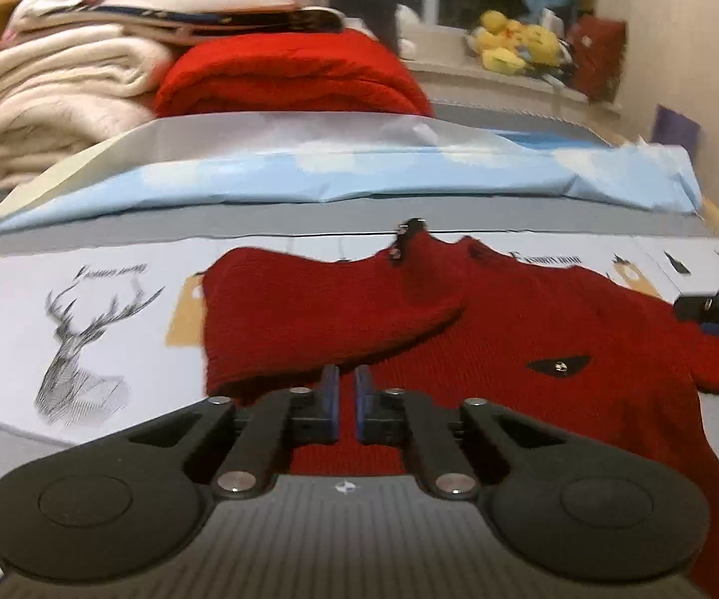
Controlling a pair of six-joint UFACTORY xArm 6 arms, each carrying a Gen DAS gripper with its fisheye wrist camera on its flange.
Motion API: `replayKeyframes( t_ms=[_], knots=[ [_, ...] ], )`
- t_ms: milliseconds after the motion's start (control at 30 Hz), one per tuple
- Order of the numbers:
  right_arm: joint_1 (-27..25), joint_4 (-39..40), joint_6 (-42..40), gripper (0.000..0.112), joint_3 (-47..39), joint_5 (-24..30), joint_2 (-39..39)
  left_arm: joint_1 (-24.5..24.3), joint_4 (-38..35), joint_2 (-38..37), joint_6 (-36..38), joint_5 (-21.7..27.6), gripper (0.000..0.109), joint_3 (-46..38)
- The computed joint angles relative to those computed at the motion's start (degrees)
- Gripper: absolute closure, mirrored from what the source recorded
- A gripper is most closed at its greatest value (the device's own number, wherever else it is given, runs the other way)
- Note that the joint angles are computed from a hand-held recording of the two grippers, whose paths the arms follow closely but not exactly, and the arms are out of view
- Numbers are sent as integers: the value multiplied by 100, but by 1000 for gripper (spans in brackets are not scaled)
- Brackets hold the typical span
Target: Fold small clothes
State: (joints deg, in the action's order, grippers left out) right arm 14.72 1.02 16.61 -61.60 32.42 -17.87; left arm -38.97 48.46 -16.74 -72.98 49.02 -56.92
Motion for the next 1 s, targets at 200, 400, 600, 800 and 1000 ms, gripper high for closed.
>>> replayKeyframes(
  t_ms=[200,400,600,800,1000],
  knots=[
    [-306,420,-185,100,-170,15,102,473,-140,1588,461,-880,104,-1331],
    [-500,698,-88,98,-500,422,397,715,-718,3785,1423,-1191,100,-3484],
    [-524,1050,-405,98,-652,621,511,684,-1444,5790,2918,138,64,-5913],
    [-477,959,-314,98,-759,767,602,946,-769,4449,2380,-367,100,-4308],
    [-277,914,-305,98,-838,793,695,1715,-140,1063,838,-598,102,-1060]
  ],
)
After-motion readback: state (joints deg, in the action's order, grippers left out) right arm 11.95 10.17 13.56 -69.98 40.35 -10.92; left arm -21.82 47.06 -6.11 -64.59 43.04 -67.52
